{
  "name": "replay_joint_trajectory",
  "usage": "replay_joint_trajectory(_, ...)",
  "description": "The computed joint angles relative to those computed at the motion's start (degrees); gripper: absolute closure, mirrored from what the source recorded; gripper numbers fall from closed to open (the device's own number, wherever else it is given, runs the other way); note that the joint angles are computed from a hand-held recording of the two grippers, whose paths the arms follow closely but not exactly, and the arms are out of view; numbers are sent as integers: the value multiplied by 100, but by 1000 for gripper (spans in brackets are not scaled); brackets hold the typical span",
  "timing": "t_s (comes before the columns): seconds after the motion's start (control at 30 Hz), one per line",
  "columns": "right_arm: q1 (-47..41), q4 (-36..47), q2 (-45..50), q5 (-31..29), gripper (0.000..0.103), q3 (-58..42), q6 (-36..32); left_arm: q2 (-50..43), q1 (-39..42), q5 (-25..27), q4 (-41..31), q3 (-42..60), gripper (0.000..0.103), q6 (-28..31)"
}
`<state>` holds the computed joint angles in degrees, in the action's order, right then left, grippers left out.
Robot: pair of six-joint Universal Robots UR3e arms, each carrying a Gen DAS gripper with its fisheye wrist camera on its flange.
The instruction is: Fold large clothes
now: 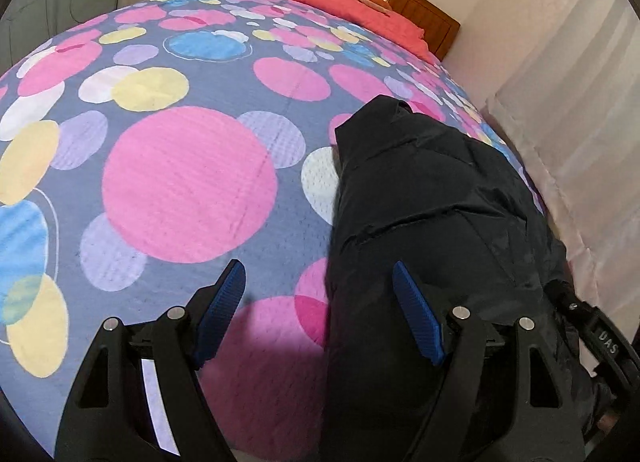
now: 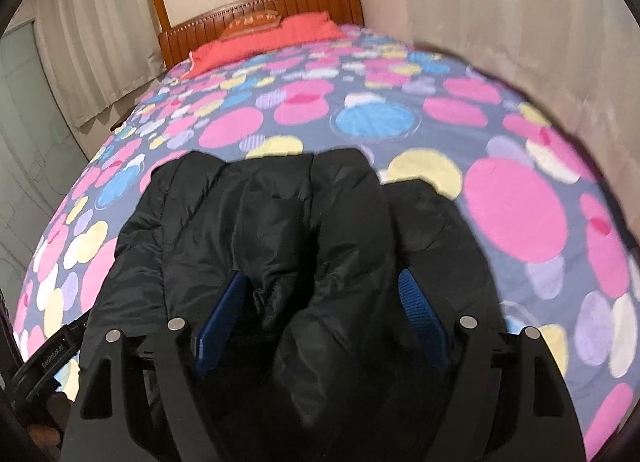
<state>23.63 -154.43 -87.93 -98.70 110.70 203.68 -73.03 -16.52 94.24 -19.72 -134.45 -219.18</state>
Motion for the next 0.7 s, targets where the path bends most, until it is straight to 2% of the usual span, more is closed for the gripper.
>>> replay_joint_trajectory(0.1,-37,-51,113,205,28,47,57,-139,49,-119,172,-25,27,-20)
replay_joint_trajectory(0.13,-80,-175,111,350,35,154,63,-210,53,-142,217,0,27,-6)
replay_joint_trajectory(0.17,-142,-275,99,552,55,251,49,-289,26,-143,272,28,27,7)
replay_joint_trajectory(0.2,-181,-290,108,693,68,270,14,-337,-25,-117,290,56,27,6)
replay_joint_trajectory(0.3,-150,-383,66,634,88,275,-167,-534,-205,32,148,337,27,-44)
replay_joint_trajectory(0.47,-411,-618,-466,389,92,706,-346,-519,-300,-71,5,688,28,0)
replay_joint_trajectory(0.53,-655,-637,-644,398,92,922,-458,-855,-611,114,-38,1127,27,6)
replay_joint_trajectory(0.63,-1160,-744,-865,704,92,1315,-593,-1578,-904,35,-240,1823,27,111)
replay_joint_trajectory(0.7,-1359,-862,-955,665,92,1553,-735,-2109,-1130,115,-416,2354,26,173)
